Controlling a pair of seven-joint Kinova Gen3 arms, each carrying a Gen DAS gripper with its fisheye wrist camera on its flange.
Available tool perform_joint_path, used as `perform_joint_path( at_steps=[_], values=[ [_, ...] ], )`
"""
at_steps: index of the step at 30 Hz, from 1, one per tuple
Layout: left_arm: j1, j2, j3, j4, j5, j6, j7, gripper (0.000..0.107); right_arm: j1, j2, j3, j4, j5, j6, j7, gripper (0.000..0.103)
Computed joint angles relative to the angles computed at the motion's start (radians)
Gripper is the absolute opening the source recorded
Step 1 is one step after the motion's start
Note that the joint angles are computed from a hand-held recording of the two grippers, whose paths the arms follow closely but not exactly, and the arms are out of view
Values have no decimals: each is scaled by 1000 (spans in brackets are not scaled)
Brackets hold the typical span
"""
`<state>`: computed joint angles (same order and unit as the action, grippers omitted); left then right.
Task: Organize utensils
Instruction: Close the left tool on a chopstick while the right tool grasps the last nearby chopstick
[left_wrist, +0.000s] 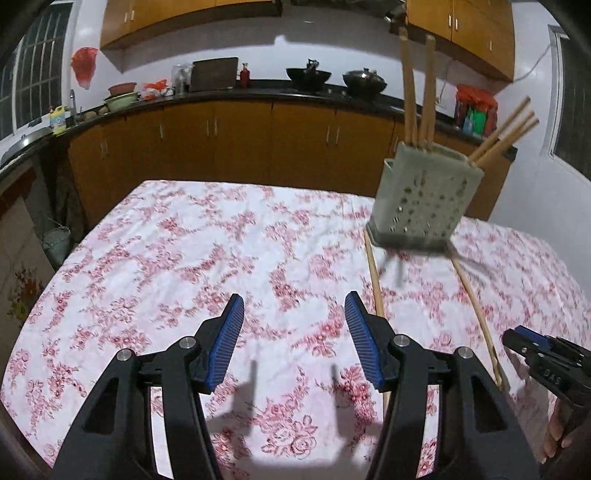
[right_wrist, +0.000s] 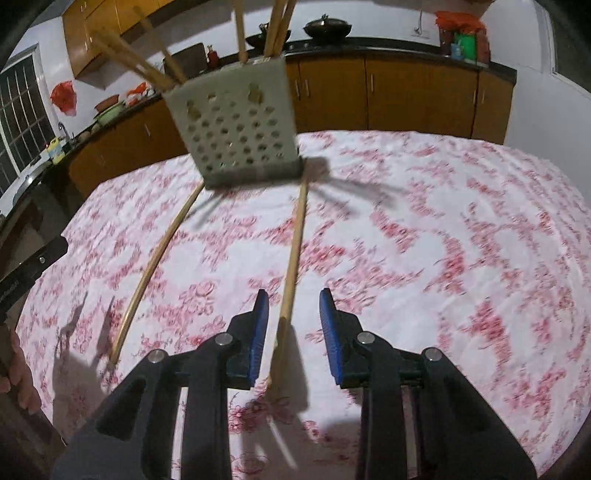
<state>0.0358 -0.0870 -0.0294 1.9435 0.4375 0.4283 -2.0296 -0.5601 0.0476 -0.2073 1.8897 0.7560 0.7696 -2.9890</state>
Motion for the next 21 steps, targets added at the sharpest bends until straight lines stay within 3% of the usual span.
perform_joint_path(
  at_steps=[10,21],
  values=[
    [4,14,25,5,-58,9,56,58,-12,40,21,-20,-38,4,37,18],
    [5,20,29,2,-78,22,83,58,-32,49,27,-19,-8,18,20,10]
  ],
)
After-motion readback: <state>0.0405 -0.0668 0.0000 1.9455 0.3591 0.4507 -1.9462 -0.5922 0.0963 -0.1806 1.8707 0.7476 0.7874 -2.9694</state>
